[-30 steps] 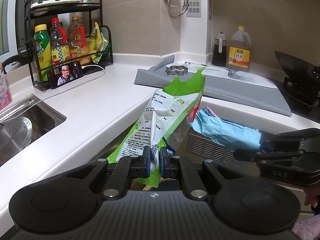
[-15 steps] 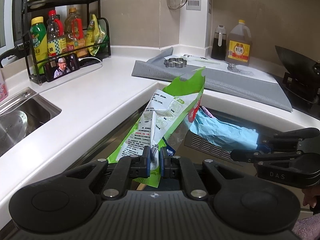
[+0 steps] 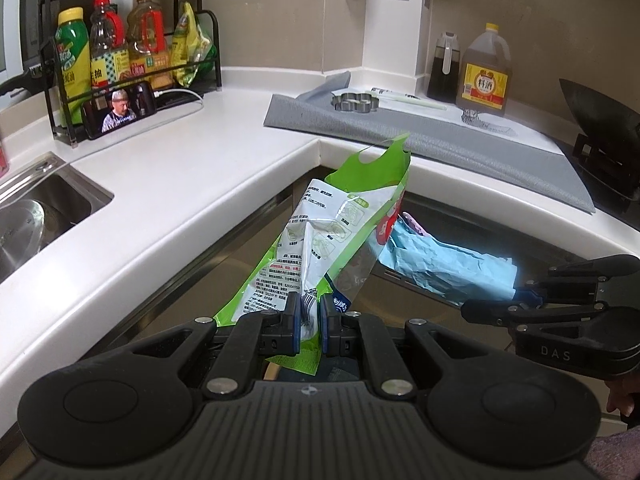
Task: Collect trash
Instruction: 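Carry the snack bag with the left gripper while the right carries the blue cloth over the bin, then open both grippers to drop the snack bag and blue cloth into the bin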
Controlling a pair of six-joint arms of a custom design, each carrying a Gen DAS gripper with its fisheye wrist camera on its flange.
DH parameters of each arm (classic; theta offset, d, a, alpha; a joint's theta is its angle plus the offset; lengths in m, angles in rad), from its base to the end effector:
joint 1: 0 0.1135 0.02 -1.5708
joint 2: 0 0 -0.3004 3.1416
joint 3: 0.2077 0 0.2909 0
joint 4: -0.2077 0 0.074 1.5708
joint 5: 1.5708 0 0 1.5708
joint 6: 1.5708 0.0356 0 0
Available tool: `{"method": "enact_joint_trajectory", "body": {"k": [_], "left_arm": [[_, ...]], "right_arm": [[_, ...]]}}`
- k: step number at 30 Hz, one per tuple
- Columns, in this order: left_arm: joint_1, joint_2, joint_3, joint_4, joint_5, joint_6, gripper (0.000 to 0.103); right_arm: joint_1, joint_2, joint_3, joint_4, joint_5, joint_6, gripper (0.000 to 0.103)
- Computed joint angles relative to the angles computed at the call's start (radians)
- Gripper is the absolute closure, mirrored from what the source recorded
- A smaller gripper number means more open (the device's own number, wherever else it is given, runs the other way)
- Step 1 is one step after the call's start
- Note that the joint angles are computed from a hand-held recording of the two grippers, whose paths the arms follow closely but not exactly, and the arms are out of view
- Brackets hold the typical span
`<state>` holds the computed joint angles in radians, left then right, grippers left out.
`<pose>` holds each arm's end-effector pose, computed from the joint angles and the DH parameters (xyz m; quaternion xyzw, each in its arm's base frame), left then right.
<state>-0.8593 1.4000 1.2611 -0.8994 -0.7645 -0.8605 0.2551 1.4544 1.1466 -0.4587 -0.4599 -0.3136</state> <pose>0.2209 -0.2185 0.3436 -0.0987 0.8951 0.0498 0.4320 0.3355 0.1038 0.3093 -0.3370 0.8350 0.1985 0.3871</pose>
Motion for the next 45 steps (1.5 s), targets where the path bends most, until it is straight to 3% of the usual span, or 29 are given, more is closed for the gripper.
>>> {"method": "enact_joint_trajectory", "body": {"k": [14, 28, 43, 45], "left_arm": [[0.125, 0.051, -0.08, 0.104, 0.2, 0.038, 0.093], [0.256, 0.195, -0.104, 0.227, 0.433, 0.105, 0.093], [0.333, 0.404, -0.021, 0.254, 0.535, 0.18, 0.091], [0.335, 0.416, -0.017, 0.254, 0.534, 0.196, 0.087]], "right_arm": [[0.02, 0.13, 0.052, -0.051, 0.068, -0.044, 0.084], [0.061, 0.325, 0.163, -0.116, 0.158, -0.046, 0.083], [0.107, 0.493, 0.292, -0.163, 0.229, -0.052, 0.083], [0.114, 0.508, 0.313, -0.175, 0.235, -0.045, 0.081]]}}
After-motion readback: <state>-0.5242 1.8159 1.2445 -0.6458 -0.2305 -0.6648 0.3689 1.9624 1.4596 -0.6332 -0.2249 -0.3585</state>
